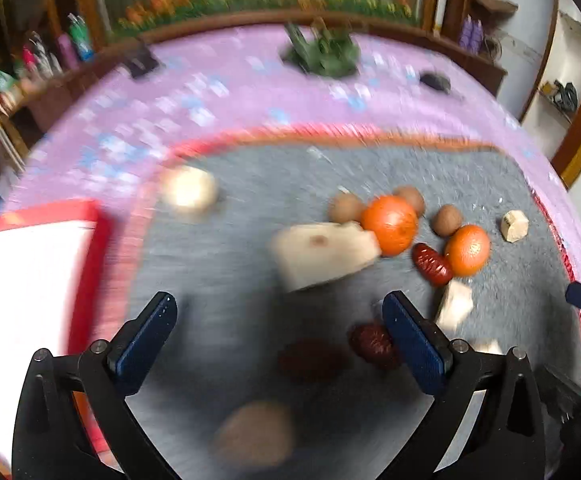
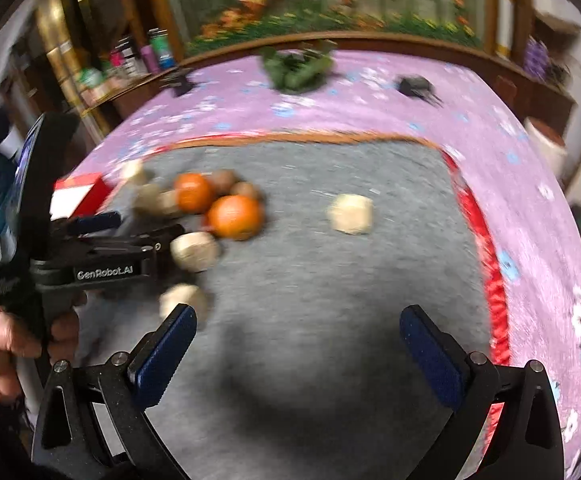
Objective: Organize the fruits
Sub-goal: 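Move both tools over the spilled fruits on the felt mat, then grasp a white yam chunk with the right tool while the left tool grasps a brown kiwi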
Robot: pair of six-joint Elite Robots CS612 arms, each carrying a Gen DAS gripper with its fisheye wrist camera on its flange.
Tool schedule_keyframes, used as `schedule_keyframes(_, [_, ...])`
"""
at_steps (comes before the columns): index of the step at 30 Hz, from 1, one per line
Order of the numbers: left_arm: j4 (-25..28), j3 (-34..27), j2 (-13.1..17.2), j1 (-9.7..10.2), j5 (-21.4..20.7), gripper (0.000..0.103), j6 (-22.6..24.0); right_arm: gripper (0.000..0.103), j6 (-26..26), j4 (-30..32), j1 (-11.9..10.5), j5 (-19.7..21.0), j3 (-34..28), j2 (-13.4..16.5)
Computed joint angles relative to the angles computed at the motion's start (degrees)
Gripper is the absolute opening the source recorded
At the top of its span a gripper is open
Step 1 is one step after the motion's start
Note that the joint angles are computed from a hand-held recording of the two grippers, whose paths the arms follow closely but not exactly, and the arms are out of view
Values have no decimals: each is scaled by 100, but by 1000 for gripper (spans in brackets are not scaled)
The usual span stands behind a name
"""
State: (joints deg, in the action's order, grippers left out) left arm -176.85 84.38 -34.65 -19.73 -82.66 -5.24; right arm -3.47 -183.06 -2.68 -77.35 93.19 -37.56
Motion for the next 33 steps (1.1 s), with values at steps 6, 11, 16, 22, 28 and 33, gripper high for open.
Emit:
schedule_keyframes(6, [-941, 770, -359, 30, 711, 103, 941, 89, -191, 264, 260, -33, -252, 97])
schedule_keyframes(11, [-816, 800, -368, 128, 476, 103, 881, 61, -91, 617, 346, -181, -387, 173])
schedule_keyframes(16, [-652, 788, -379, 117, 304, 103, 632, 59, -136, 589, 357, -300, -394, 191])
schedule_keyframes(22, [-963, 808, -330, -70, 1422, 103, 95, 60, -176, 479, 344, -245, -384, 208])
schedule_keyframes(28, [-1209, 897, -370, -50, 1378, 103, 24, 61, -172, 436, 350, -263, -390, 222])
schedule_keyframes(33, [-1206, 938, -410, -54, 1322, 103, 42, 60, -177, 454, 366, -332, -389, 215])
